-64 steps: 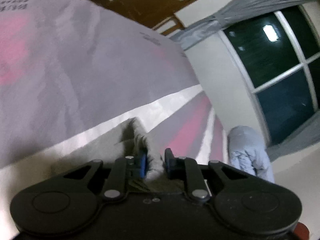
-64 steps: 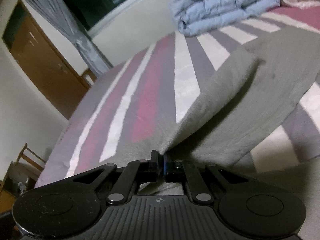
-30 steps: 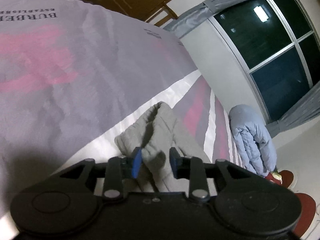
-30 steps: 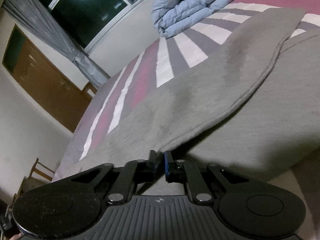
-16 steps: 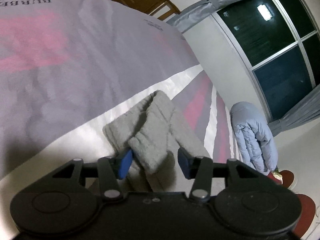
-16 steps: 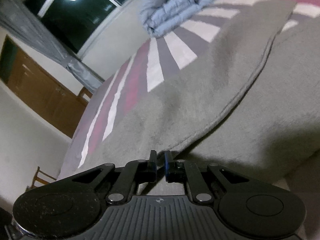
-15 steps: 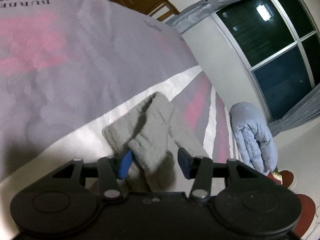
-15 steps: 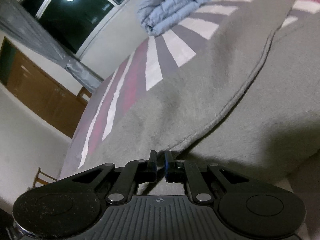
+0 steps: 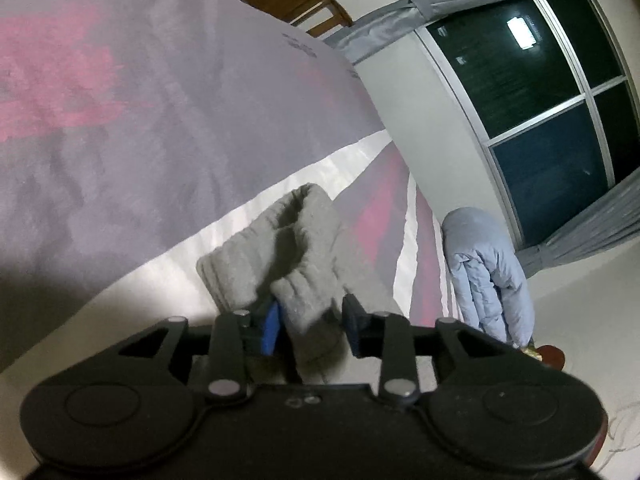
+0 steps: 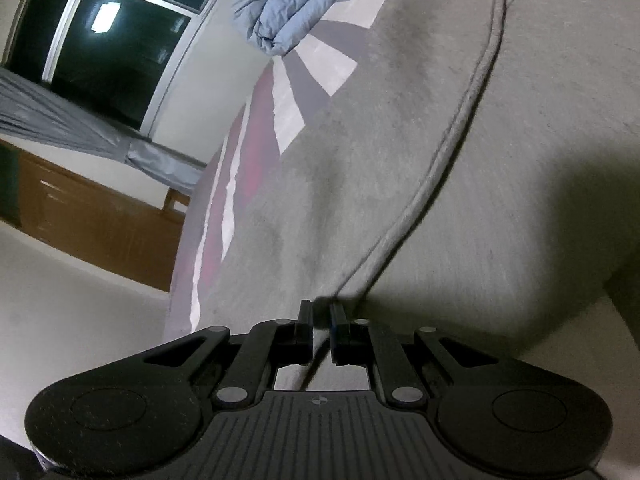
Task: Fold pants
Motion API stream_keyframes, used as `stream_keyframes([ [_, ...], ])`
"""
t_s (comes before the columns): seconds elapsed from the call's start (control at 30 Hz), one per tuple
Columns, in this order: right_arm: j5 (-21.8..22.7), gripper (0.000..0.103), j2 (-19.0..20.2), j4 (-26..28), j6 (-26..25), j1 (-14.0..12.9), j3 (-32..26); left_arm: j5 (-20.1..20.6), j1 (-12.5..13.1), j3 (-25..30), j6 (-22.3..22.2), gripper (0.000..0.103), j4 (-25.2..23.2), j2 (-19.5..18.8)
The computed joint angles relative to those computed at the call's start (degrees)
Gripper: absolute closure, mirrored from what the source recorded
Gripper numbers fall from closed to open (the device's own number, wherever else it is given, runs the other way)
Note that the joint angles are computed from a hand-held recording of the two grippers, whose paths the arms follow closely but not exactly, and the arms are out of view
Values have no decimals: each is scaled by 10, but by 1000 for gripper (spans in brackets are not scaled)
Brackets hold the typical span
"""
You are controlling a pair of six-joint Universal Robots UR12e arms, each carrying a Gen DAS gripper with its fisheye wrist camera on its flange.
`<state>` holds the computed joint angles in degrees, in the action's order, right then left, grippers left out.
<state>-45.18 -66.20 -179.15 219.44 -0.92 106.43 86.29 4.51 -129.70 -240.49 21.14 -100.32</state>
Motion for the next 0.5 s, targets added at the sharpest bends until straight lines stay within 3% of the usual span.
stream_keyframes([
  [0.03, 3, 92, -3, 2, -7, -1, 3, 0, -1, 0, -1, 74, 1, 0],
  [0.1, -5, 69, -7, 8, -22, 1, 5, 3, -5, 1, -2, 73, 0, 0],
  [0.13, -7, 50, -6, -3, -19, 2, 6, 7, -7, 4, 3, 73, -4, 0],
  [0.23, -19, 49, 1, -28, -9, 7, 0, 7, -8, 15, 14, 76, -20, -4],
  [0.33, -21, 49, 9, 3, -8, 11, -18, 9, -7, 21, 18, 82, -40, -6],
  [0.37, -22, 52, 11, 12, -10, 13, -23, 8, -6, 21, 21, 84, -35, -8],
  [0.4, -23, 63, 13, 21, -10, 15, -28, 7, -5, 21, 25, 85, -29, -11],
  [0.43, -14, 98, 18, 36, -21, 16, -36, 1, -2, 21, 30, 86, -21, -14],
  [0.5, -4, 98, 23, 38, -29, 14, -42, -23, 10, 22, 19, 88, -1, -18],
])
